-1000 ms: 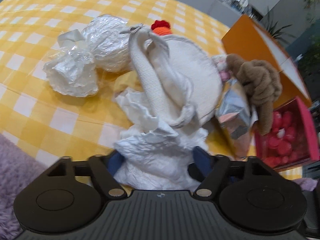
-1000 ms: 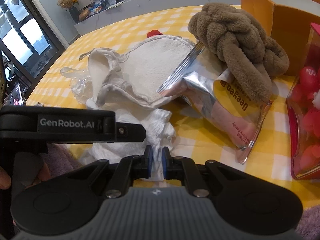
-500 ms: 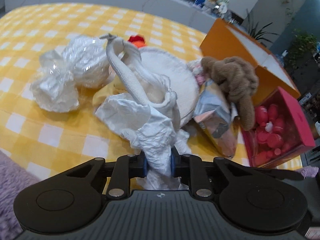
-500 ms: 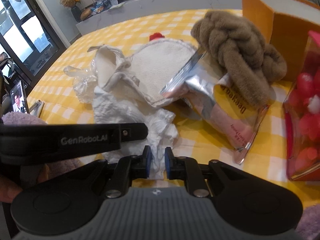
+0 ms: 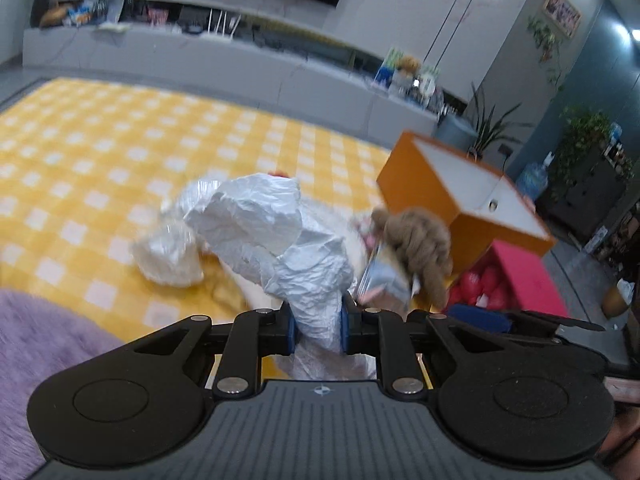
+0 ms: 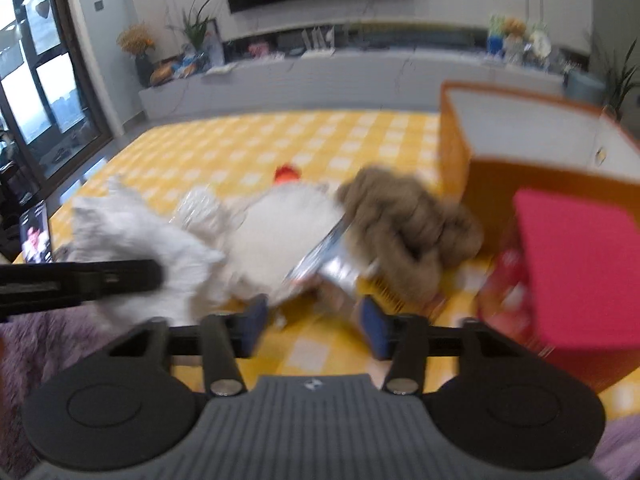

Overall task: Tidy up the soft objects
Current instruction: 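Lift the white tissue and brown plush knot and carry both toward the orange box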

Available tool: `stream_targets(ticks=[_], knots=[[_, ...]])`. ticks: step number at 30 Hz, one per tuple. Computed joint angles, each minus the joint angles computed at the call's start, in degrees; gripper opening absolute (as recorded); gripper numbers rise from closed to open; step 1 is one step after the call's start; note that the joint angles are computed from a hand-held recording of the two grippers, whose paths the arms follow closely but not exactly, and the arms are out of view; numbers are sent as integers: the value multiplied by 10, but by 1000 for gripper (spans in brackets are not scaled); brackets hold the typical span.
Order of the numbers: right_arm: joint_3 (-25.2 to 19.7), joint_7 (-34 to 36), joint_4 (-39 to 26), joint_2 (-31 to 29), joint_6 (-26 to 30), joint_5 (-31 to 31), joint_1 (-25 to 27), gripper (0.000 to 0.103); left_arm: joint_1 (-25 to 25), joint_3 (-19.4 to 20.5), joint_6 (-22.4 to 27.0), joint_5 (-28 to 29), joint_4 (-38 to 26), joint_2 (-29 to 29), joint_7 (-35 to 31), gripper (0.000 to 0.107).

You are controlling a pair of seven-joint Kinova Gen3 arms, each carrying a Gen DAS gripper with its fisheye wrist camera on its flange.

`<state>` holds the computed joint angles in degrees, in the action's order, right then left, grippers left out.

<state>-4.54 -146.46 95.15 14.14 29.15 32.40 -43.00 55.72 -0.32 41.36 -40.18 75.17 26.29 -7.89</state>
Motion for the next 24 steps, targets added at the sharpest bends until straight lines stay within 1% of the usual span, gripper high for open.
stream_targets(ticks=[1, 2, 4, 5, 7, 9, 10, 11, 13, 16, 18, 20, 21, 22, 24], knots=[[11, -13, -4, 1, 5, 20, -8, 70, 3, -4, -1, -8, -2, -2, 1, 22], [19, -23, -12, 5, 16, 40, -15, 73, 1, -5, -4, -13, -6, -2, -2, 22], [29, -36, -27, 17, 35, 70, -18, 76, -4, -5, -8, -16, -15, 2, -9, 22], [29, -33, -36, 23, 41, 74, -13, 77, -6, -7, -14, -17, -17, 3, -10, 22], [22, -5, -55, 38, 43, 58, 8, 79, -15, -7, -26, -14, -22, 8, -20, 22], [15, 28, -74, 52, 42, 31, 26, 84, -25, -5, -32, -4, -33, 15, -39, 22], [15, 40, -83, 60, 44, 21, 29, 88, -29, -5, -35, 3, -37, 19, -48, 22], [16, 53, -91, 67, 40, 12, 33, 89, -33, -5, -39, 11, -41, 23, -56, 22], [23, 69, -103, 79, 39, 4, 29, 89, -40, -4, -45, 28, -48, 30, -73, 22], [44, 70, -124, 100, 48, 10, 9, 88, -45, -7, -51, 51, -54, 39, -93, 22], [46, 85, -138, 113, 57, 3, 8, 82, -49, -8, -57, 67, -54, 42, -105, 22], [60, 82, -146, 123, 71, 11, -7, 65, -50, -11, -59, 81, -55, 45, -114, 22], [70, 74, -144, 125, 72, 24, -17, 60, -51, -12, -59, 87, -56, 46, -117, 22], [76, 68, -139, 124, 70, 33, -22, 50, -51, -13, -60, 92, -56, 47, -121, 22], [70, 69, -130, 117, 58, 28, -14, 42, -50, -16, -57, 100, -58, 47, -126, 22]])
